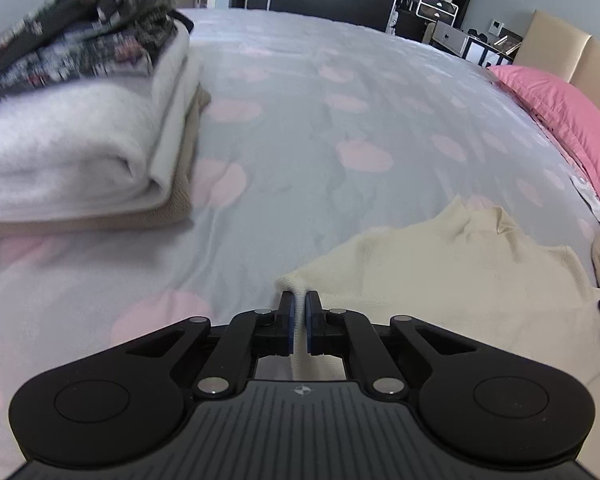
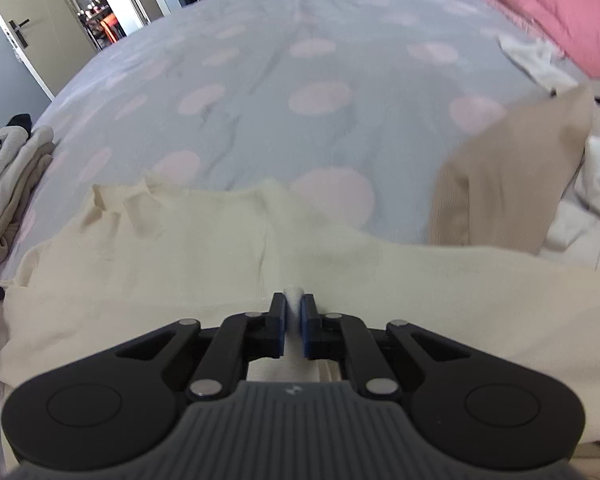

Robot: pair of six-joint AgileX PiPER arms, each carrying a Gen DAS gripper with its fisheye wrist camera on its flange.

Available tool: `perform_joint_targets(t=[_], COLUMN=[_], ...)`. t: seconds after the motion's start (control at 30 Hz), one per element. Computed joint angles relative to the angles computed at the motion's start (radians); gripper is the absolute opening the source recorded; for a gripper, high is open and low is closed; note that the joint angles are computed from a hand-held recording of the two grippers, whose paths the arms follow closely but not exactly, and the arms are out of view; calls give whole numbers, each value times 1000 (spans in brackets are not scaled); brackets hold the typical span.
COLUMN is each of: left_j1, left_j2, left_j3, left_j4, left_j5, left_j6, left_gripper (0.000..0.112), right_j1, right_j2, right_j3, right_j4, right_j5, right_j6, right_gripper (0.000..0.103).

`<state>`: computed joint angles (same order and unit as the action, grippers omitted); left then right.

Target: Fold clothes

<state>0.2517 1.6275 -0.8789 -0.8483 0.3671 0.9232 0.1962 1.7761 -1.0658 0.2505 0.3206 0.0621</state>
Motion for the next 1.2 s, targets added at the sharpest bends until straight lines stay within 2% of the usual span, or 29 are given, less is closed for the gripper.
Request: perform_joint_targets(t=[0.1, 0.17, 0.27, 0.37, 0.4, 0.43, 0.47, 0.5, 0.57, 0.67, 0.77, 0.83, 0.93, 1.03, 1.13, 1.2], left_j1=[0, -4, -6, -8, -7, -7, -10, -14, -20, -31, -50, -52, -69, -108, -151, -158], left_j2=[9, 26, 47, 57, 57, 46, 30, 12, -28, -102, -192, -254, -338, -415, -469, -488], left_j3=[-17, -32, -24, -34, -37, -36, -33, -31, -26, -18, -7, 4, 25, 56, 85, 96], left_j4=[76, 151, 125, 183, 202, 216, 243, 279, 354, 450, 531, 540, 574, 656, 745, 749], left_j5=[-7, -10, -27, -19, -13, -9, -7, -4, 12, 64, 121, 166, 213, 235, 257, 263], left_j6=[-69, -138, -106, -180, -207, -220, -241, -274, -343, -420, -489, -501, -536, -610, -697, -709], left_gripper=[3, 3, 4, 7, 8, 8, 12, 17, 24, 26, 28, 31, 38, 40, 40, 40], right_j1=[11, 27, 40, 24, 20, 19, 19, 16, 9, 1, -32, -59, -119, -230, -400, -543], right_j2=[-15, 7, 49, 78, 78, 69, 60, 44, 8, -67, -187, -278, -415, -550, -653, -704], right_j3=[3, -26, -49, -62, -64, -64, -64, -58, -54, -43, 8, 54, 128, 192, 228, 243], right_j4=[21, -67, -168, -110, -95, -121, -147, -144, -156, -263, -272, -293, -319, -279, -187, -107], right_j5=[-38, -24, -20, -15, -10, 2, 13, 22, 56, 134, 198, 230, 269, 303, 338, 348], right_j6=[-39, 31, 119, 75, 66, 98, 130, 122, 110, 195, 184, 185, 179, 101, -23, -136], right_gripper=[8, 8, 8, 9, 13, 21, 25, 33, 35, 35, 37, 44, 44, 44, 44, 44])
